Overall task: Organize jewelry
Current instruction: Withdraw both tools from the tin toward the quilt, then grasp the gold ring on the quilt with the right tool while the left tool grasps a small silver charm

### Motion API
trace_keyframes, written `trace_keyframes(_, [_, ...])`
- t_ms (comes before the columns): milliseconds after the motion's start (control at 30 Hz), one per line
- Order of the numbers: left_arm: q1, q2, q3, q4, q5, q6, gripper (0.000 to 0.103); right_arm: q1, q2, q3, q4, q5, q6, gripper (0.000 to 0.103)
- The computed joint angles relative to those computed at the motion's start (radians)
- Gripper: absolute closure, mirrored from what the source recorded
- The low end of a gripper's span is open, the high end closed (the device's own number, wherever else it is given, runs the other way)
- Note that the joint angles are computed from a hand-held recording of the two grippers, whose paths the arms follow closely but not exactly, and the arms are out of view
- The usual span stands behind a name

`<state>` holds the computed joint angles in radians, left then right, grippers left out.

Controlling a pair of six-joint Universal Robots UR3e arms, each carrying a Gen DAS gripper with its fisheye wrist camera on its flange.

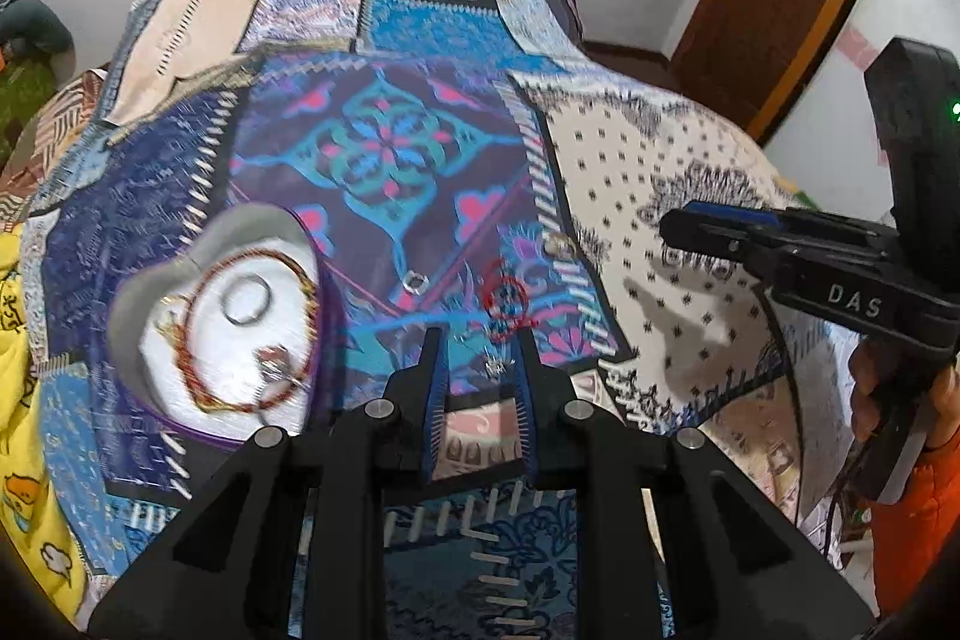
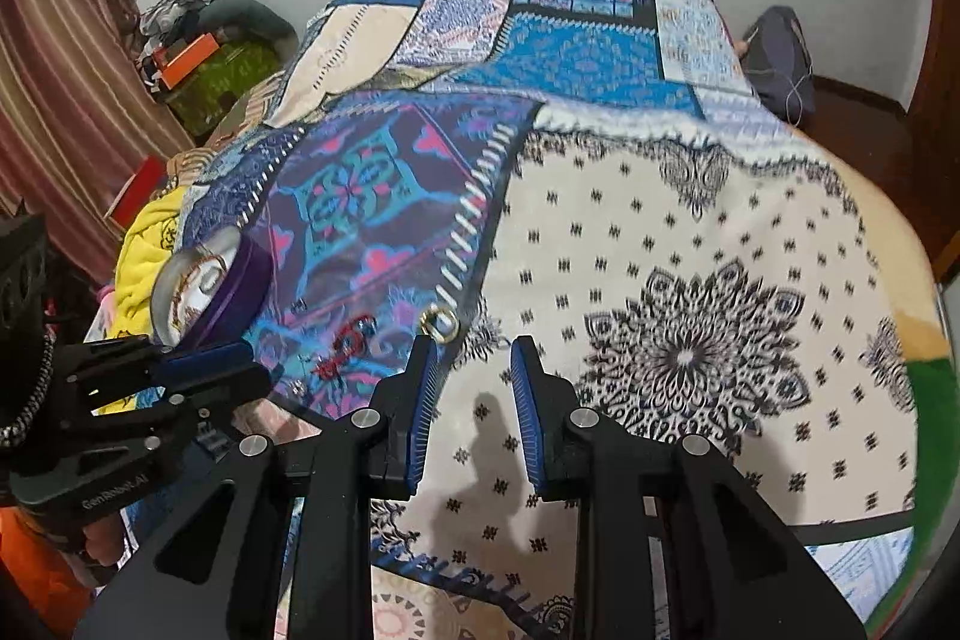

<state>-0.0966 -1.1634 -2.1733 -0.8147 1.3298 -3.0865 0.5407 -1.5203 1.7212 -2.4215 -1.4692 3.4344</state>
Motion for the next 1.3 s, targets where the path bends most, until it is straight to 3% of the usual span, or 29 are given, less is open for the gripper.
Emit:
trace_keyframes(467, [-0.068, -0.120, -0.047, 0.163, 0.066, -0.037, 0.083, 0.008, 0.119, -0.067, 0.015, 0.041, -0.057, 0.077])
trace_keyframes(633, [-0.099, -0.139, -0.062, 0.222, 0.113, -0.040, 0.092, 0.028, 0.187, -0.116, -0.001, 0.021, -0.057, 0.076])
trace_keyframes(833, [-0.064, -0.122, -0.084, 0.233, 0.076, -0.040, 0.095, 0.075, 0.224, -0.116, -0.077, -0.046, -0.065, 0.072])
trace_keyframes(933, [-0.073, -0.120, -0.087, 0.241, 0.089, -0.043, 0.095, 0.081, 0.230, -0.121, -0.081, -0.059, -0.063, 0.078])
trace_keyframes(967, [-0.072, -0.117, -0.088, 0.241, 0.088, -0.045, 0.095, 0.079, 0.226, -0.120, -0.080, -0.061, -0.055, 0.084])
trace_keyframes(1300, [-0.033, 0.016, -0.126, 0.145, 0.048, -0.050, 0.095, 0.093, 0.190, -0.116, -0.071, -0.036, -0.023, 0.085])
